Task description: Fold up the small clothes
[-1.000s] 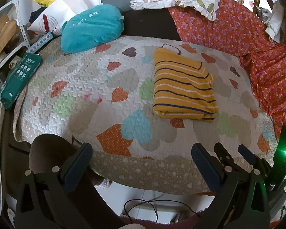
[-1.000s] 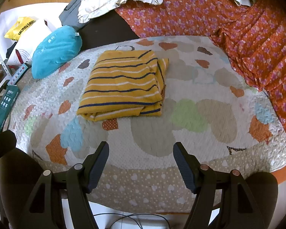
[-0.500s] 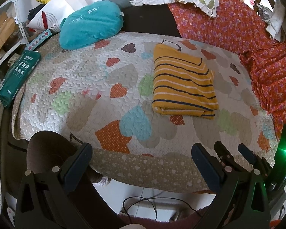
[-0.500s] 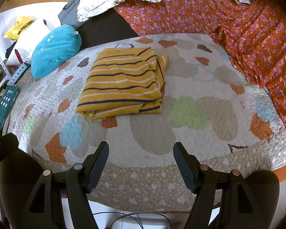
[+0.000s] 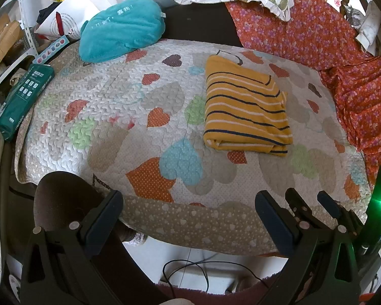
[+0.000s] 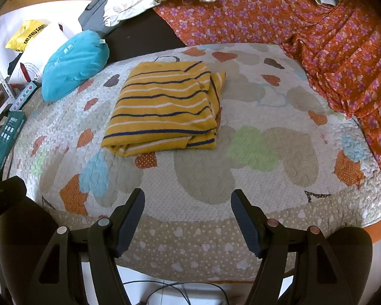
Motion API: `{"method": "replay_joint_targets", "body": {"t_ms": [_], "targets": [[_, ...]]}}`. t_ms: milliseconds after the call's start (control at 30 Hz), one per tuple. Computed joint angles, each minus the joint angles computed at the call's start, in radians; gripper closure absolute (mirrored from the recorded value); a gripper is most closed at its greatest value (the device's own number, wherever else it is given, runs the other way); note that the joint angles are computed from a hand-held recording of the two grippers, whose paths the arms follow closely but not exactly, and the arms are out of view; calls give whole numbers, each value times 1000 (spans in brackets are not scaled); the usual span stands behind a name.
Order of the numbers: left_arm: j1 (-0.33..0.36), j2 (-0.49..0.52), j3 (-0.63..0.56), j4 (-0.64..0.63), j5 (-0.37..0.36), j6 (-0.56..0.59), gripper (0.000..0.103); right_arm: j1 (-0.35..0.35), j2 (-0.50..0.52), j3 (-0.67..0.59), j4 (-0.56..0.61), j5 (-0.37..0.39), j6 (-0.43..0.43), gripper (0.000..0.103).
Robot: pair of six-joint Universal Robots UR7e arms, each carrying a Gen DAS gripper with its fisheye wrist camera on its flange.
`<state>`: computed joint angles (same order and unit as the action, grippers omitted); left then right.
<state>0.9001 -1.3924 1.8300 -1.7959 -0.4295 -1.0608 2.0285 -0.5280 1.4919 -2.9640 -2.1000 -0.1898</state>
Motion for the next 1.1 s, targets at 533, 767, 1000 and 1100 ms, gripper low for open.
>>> {"method": "replay_joint_targets", "body": {"t_ms": [533,767,1000,1100], "targets": [[7,0,4,-10,-7,7,0,2,2,0,-3,-2,0,28],[7,1,0,-7,-7,4,0,7,6,-4,-15,3,-30,27],[9,2,7,-14,-14,4,0,8,7,-5,-18,3,-35,27],[10,5,11,-22,-17,1,0,7,6,-5,-26,3,-41,27]]}}
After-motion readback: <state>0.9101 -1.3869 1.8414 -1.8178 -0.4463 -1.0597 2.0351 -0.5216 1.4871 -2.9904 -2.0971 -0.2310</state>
